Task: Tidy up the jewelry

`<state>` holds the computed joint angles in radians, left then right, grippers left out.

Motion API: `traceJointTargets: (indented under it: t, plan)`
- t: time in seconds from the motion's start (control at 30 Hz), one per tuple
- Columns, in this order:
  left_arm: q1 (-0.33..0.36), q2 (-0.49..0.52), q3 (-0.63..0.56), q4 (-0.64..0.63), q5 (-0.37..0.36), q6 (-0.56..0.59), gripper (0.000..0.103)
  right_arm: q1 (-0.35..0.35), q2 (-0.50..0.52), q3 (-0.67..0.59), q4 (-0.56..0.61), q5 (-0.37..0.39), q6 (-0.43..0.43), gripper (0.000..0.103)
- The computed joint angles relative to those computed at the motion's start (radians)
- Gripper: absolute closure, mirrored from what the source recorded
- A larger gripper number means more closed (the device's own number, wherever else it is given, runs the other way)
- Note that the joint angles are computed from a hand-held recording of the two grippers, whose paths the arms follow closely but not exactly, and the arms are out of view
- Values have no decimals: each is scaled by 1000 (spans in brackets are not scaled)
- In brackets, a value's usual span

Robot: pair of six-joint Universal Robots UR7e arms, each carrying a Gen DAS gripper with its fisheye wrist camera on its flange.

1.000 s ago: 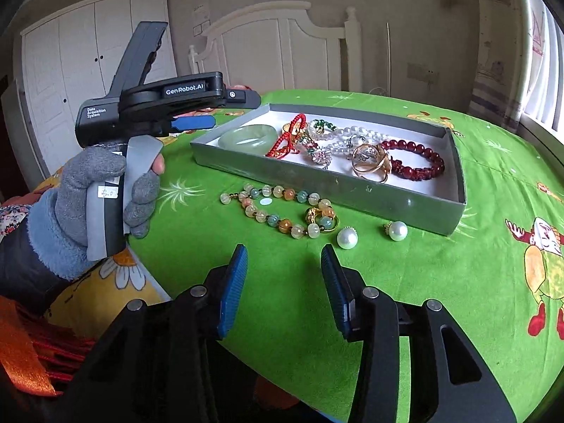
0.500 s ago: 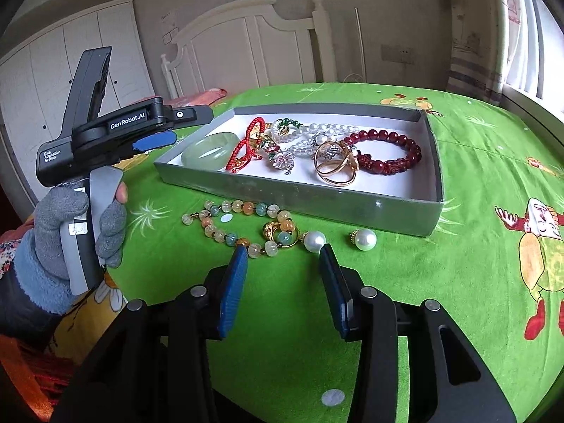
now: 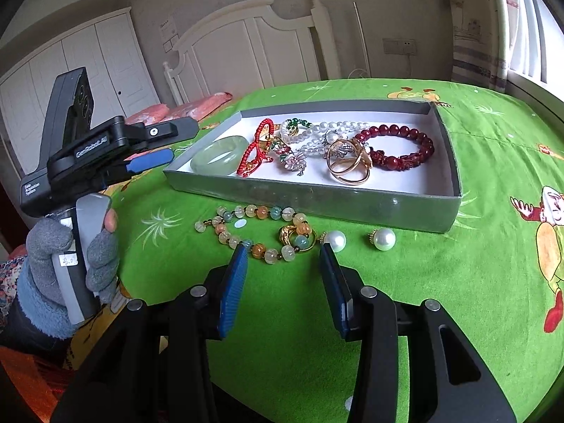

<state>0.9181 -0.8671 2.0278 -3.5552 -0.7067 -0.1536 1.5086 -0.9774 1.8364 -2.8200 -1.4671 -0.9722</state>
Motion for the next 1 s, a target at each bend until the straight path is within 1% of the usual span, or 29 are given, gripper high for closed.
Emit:
traceJointTargets:
  t: [0.03, 0.07, 0.13, 0.17, 0.23, 0.27, 0.3, 0.33, 0.43, 0.5, 0.6, 0.63, 0.67, 0.7, 0.73, 0.8, 0.87, 1.0]
  plan:
    - [-11, 4, 21, -31, 3, 12, 4, -2, 0, 1, -1, 3, -1, 61]
    - [-26, 10, 32, -34, 26, 32, 5, -4, -1, 4, -3, 8, -6, 61]
    - [-27, -7, 55, 34, -22, -3, 20, -9, -4, 9, -8, 18, -15, 61]
    - [-31, -5, 63, 45, -27, -6, 32, -10, -6, 11, -9, 21, -17, 61]
    - [-47, 17, 67, 37, 1, 15, 33, -12, -9, 13, -7, 22, -19, 61]
    - [-50, 28, 64, 45, 1, 21, 34, -12, -10, 14, -7, 22, -20, 61]
    - [-48, 31, 60, 66, -14, 22, 39, -13, -10, 14, -7, 23, -21, 61]
    - [-46, 37, 53, 84, -25, 24, 41, -13, -12, 15, -6, 24, -23, 61]
    - [-42, 74, 13, 108, -5, 57, 41, -15, -16, 20, -10, 21, -38, 61]
    - [-30, 88, -19, 161, -15, 64, 50, -16, -22, 26, -15, 19, -52, 61]
    - [-41, 131, -49, 152, 50, 135, 53, -25, -31, 33, -14, 24, -61, 61]
    - [-41, 132, -49, 155, 40, 137, 56, -28, -33, 32, -9, 30, -61, 61]
    - [-41, 129, -45, 154, 27, 137, 70, -30, -34, 31, -4, 35, -62, 61]
    - [-46, 137, -48, 155, 55, 144, 83, -31, -33, 30, -4, 38, -62, 61]
    - [-48, 144, -52, 152, 64, 166, 87, -31, -32, 31, -8, 39, -62, 61]
    - [-47, 141, -50, 146, 43, 174, 88, -30, -30, 34, -18, 37, -65, 61]
    - [-50, 142, -53, 121, 32, 189, 94, -30, -30, 37, -23, 38, -67, 61]
    - [-75, 130, -61, 72, 7, 221, 94, -31, -29, 38, -27, 40, -68, 61]
